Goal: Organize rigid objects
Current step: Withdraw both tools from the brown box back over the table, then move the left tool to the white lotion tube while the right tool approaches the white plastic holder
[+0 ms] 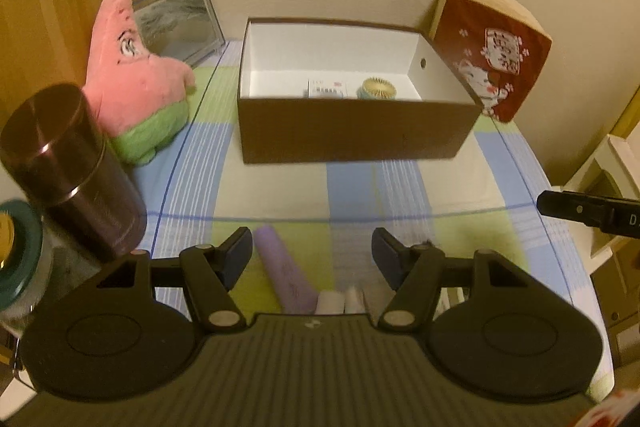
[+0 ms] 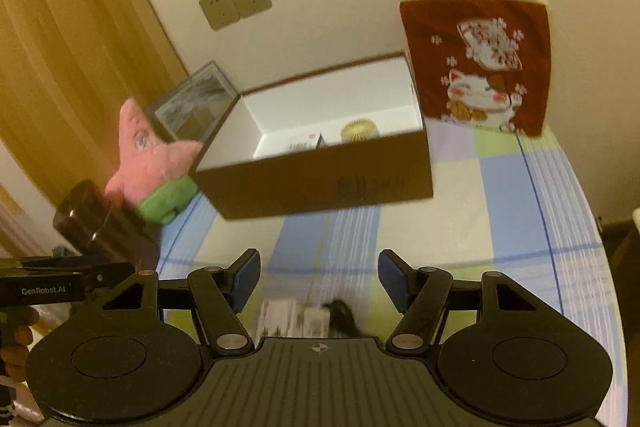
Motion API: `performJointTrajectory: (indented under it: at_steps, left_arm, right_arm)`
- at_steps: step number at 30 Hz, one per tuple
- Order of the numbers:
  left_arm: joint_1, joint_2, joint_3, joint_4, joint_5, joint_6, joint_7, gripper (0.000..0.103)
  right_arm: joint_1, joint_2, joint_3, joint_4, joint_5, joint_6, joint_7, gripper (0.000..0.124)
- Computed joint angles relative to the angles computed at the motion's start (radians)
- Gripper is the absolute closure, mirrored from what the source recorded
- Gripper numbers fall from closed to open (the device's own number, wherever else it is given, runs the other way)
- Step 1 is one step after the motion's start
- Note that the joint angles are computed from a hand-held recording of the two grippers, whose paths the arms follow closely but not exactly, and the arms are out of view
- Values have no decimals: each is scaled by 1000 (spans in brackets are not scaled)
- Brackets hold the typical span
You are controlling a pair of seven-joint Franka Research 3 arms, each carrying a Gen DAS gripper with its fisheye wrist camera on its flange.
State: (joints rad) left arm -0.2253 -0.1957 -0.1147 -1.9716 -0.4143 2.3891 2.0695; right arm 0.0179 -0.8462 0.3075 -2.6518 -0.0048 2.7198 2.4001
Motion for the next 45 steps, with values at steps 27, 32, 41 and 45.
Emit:
performJointTrajectory:
  at_steps: [27, 32, 41, 45]
  left_arm:
    - [-22, -115, 46, -265, 12, -33, 113, 41]
    - [-30, -103, 46, -290, 2, -28, 156, 41]
    - [-29, -66, 23, -307, 23, 24, 182, 45]
    - [-33, -49, 14, -310, 36, 54, 193, 50]
  right_arm:
    - [169, 29, 41, -91, -25, -142, 78, 59]
    - [188, 69, 26, -99, -33, -102, 53, 65]
    - [184, 161, 32, -87, -61, -45, 16, 77]
    - [172, 191, 41, -80, -85, -31, 17, 81]
